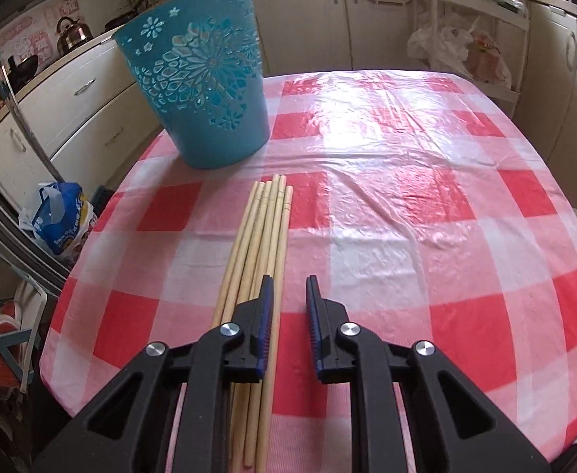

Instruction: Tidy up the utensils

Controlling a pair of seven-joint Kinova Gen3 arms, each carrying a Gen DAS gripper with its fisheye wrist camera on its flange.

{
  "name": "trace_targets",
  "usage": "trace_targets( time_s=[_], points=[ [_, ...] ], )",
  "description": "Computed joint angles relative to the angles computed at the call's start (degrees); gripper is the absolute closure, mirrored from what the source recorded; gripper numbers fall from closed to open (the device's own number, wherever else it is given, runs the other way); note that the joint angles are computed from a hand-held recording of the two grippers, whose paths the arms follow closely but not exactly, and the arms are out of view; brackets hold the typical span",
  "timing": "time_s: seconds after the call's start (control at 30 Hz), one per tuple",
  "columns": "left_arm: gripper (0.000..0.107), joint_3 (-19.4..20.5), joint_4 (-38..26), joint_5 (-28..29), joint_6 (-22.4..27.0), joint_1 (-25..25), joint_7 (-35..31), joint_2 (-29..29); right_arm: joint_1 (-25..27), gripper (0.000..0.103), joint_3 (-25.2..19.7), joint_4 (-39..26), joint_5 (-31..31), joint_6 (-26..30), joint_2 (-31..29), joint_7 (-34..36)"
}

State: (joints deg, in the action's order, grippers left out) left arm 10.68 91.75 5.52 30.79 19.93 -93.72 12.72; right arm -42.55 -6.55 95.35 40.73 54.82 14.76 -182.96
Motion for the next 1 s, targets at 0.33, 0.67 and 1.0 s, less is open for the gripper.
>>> trace_targets(
  time_s=[0.33,0.67,1.0],
  points=[
    [0.012,-1.8,-12.1,-5.0,5.6,6.4,6.1,11.8,0.3,0.098,0.3,0.3,-1.1,3.5,-0.6,2.5],
    [0.015,-5.2,-25.3,-12.0,12.5,13.1,11.4,21.5,2.8,0.097,-1.1,5.4,0.2,-2.2,-4.0,-2.9],
    [0.025,-6.4,-33.3,-14.8,18.8,15.5,11.7,26.9,3.5,0.097,-1.7,6.1,1.2,-2.9,-4.1,-3.0]
  ],
)
